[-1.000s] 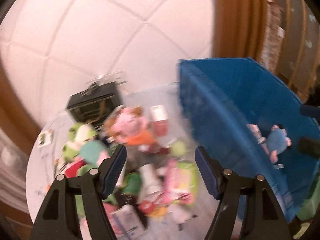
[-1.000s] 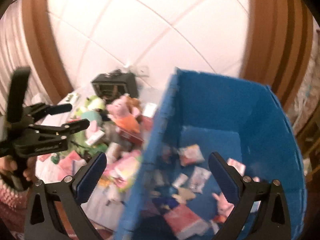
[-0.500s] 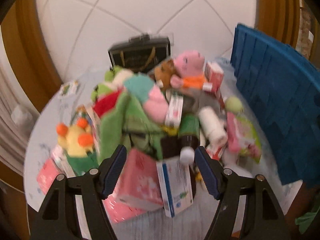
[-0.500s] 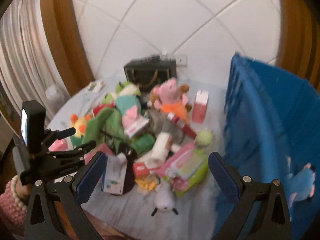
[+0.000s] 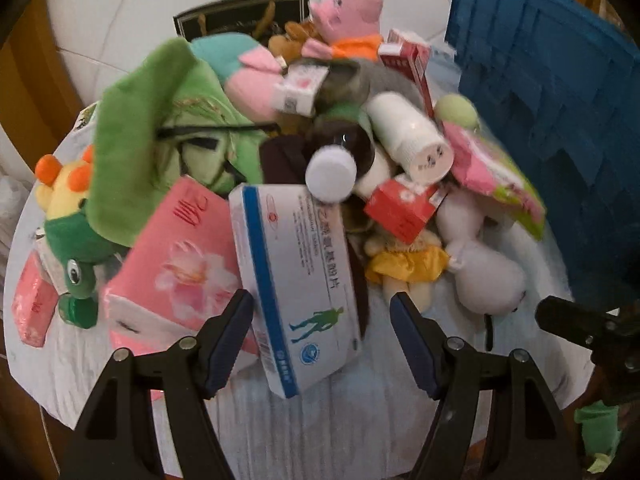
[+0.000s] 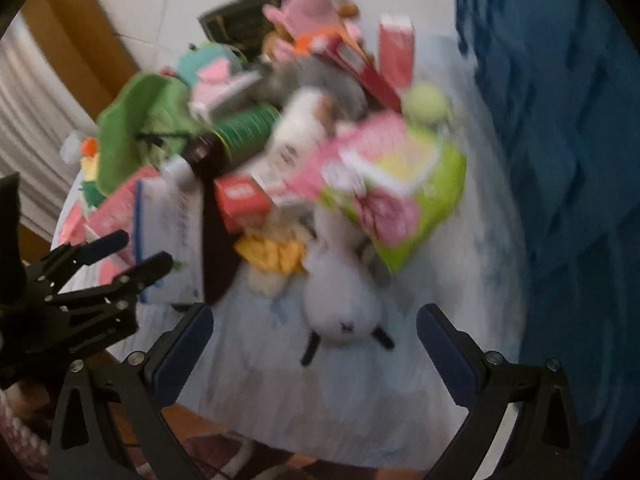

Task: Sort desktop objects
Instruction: 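Grasp a white paracetamol box with the left tool while the right grasps a white plush bunny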

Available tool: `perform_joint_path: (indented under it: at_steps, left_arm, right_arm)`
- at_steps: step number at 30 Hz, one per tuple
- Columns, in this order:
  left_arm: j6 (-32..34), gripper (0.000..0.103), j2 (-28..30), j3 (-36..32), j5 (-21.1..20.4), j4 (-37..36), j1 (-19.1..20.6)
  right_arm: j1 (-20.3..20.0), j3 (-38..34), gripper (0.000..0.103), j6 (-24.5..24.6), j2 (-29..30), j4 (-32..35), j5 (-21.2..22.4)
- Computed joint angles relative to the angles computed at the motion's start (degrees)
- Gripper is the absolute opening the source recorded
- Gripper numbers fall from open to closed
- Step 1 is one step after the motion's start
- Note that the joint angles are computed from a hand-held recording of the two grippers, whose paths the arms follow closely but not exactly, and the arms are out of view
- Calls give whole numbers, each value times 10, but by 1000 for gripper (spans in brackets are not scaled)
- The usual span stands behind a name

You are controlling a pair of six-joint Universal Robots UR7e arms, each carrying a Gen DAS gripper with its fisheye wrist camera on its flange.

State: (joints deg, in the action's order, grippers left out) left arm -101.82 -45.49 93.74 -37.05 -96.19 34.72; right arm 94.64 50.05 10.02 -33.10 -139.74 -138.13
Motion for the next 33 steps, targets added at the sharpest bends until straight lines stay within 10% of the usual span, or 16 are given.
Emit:
perform_joint_path:
  at_steps: [25, 27, 29, 33]
  left_arm:
    - [-6, 72, 69, -44, -20, 2, 31]
    - [-29, 72, 67, -43, -18, 12, 24]
    - [-35, 72, 65, -44, -14, 19, 16]
    - [-59, 71, 62, -51, -2, 52, -3]
  right_arm:
    - [-40, -40, 103, 14, 37, 33, 10]
    - [-39, -51, 92, 9, 45, 43, 5]
    - [-38, -60, 57, -2, 53, 44, -2]
    - [-32, -56, 53, -25, 56, 22, -12]
